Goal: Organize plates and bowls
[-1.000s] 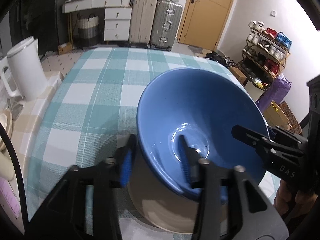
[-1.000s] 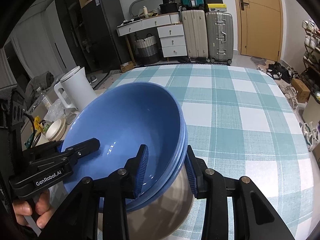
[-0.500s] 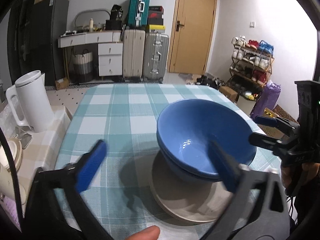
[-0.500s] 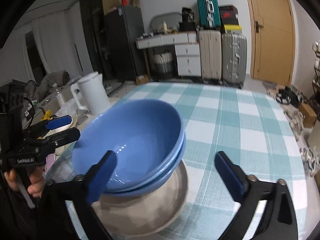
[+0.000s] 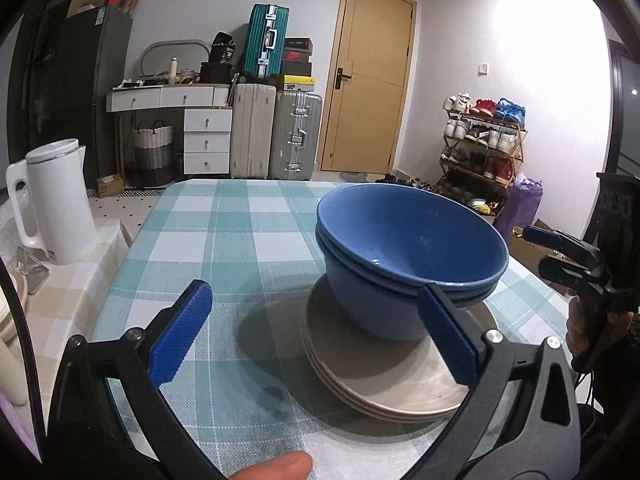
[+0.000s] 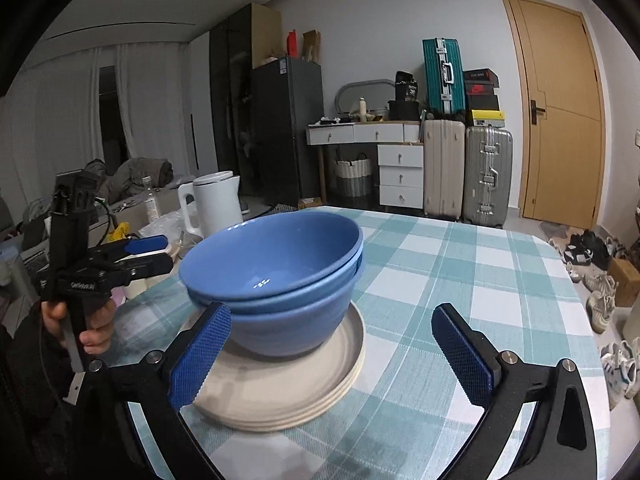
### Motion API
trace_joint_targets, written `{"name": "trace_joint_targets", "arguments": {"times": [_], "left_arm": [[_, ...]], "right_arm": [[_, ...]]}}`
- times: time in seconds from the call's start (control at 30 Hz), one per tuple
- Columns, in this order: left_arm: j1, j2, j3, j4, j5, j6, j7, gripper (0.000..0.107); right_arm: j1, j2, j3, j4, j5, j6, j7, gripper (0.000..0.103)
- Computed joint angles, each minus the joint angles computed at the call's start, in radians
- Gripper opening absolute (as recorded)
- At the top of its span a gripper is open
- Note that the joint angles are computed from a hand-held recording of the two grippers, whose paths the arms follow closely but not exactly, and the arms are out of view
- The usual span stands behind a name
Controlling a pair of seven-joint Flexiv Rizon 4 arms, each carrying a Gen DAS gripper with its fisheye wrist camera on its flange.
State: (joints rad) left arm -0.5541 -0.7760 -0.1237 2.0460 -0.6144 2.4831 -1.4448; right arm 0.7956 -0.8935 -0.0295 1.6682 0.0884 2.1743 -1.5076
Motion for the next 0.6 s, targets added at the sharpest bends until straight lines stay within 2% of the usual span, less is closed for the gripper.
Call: {"name": "trace_joint_targets", "arguments": {"times": [0.2, 0.47, 0.6], "left_arm": [[-0.011, -0.034, 0.006, -0.021, -0.014, 0.047, 0.009, 0.102], [-0.013, -0.058, -0.007, -0.027, -0.034, 0.114, 0.024, 0.102], [-0.001, -0.059, -0.018, -0.028, -0.028, 0.116, 0.028, 0.102]], "right_arm": [[-0.026, -0.013, 0.036, 0.031, -0.029, 0.076, -0.010, 0.102], [-0.007, -0.033, 0.035, 0.038, -0.003, 0.108, -0.044, 0.102], [0.003, -0.042, 0.032, 0.034, 0.010, 0.115, -0.065, 0.102]]}}
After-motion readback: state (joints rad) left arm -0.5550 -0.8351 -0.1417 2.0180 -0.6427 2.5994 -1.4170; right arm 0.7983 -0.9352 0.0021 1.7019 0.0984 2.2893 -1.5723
